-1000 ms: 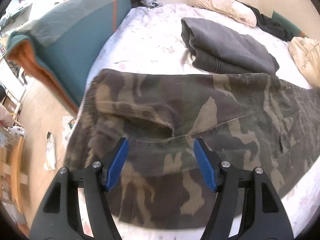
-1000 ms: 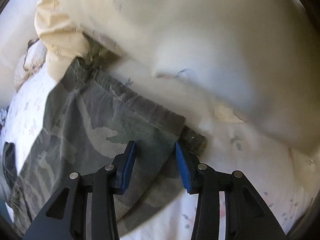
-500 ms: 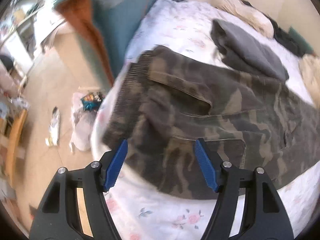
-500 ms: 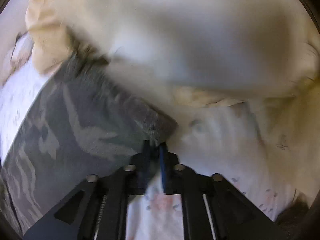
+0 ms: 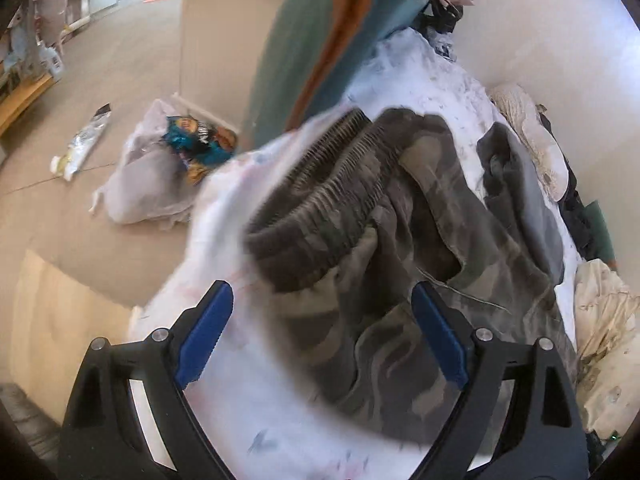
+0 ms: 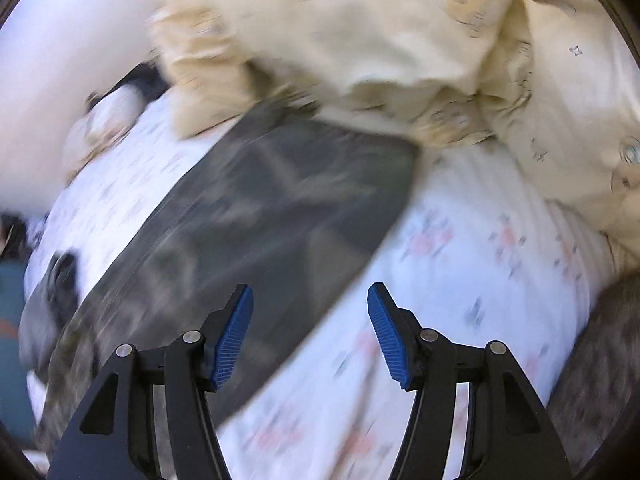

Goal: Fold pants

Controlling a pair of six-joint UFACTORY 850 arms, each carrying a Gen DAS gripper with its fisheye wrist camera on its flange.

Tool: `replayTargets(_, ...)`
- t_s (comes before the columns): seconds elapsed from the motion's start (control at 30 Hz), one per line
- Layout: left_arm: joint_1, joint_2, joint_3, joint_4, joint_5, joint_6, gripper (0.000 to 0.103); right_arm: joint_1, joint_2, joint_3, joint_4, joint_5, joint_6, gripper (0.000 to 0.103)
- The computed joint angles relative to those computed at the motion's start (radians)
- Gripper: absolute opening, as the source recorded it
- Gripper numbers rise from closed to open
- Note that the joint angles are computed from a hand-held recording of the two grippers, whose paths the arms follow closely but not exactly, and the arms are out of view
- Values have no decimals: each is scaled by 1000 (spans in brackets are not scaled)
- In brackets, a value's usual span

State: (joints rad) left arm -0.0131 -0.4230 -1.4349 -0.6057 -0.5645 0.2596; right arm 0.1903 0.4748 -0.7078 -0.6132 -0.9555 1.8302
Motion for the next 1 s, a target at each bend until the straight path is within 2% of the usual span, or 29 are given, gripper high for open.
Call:
replayTargets(0.07, -18, -25, -3, 71, 69, -78, 77, 66, 30, 15, 5, -4, 59, 62)
replayTargets(0.1, -25, -38, -6, 94, 115, -64, 66, 82, 42, 27, 14, 2, 79, 62)
replayTargets(0.13, -27, -55, -21, 75, 122, -23, 66, 141, 70, 46, 37, -19, 123, 62)
replayTargets(0.2, -16, -76, -39, -28, 114, 108, 63, 166, 89, 59, 67, -37, 127, 62)
replayTargets(0.23, -9, -79, -42, -90, 110, 173, 43, 180, 101, 71, 77, -67, 140, 62)
replayTargets(0.3, -9, -61, -22, -161, 108, 257, 19, 195, 122, 90, 108, -113, 184, 62)
replayTargets(0.37, -17, -8, 31, -235, 157, 339, 16, 176, 154, 119, 124, -93, 225, 63)
replayTargets(0.43, -7, 16, 39, -293, 127, 352, 15, 162, 183, 141, 90, -65, 271, 63)
replayTargets(0.5, -1, 18, 16, -250, 101, 284, 15, 148, 205, 165, 39, -20, 295, 63)
replayTargets(0.6, -6, -7, -30, -87, 70, 125, 15, 102, 205, 182, 18, 5, 219, 65)
replayTargets(0.7, -30, 5, -12, 33, 110, 50, 16, 12, 280, 257, 10, 126, 205, 72)
replayTargets(0.77, -46, 5, -12, 127, 125, -27, 16, -74, 356, 322, 15, 232, 219, 72)
replayTargets(0.83, -54, -6, -28, 190, 119, -85, 15, -189, 376, 345, 44, 316, 147, 72)
replayTargets(0.93, -68, -12, -47, 280, 118, -140, 15, -370, 333, 337, 156, 460, -107, 74)
replayTargets(1.0, -80, -12, -57, 351, 113, -192, 15, -458, 290, 337, 218, 560, -243, 72)
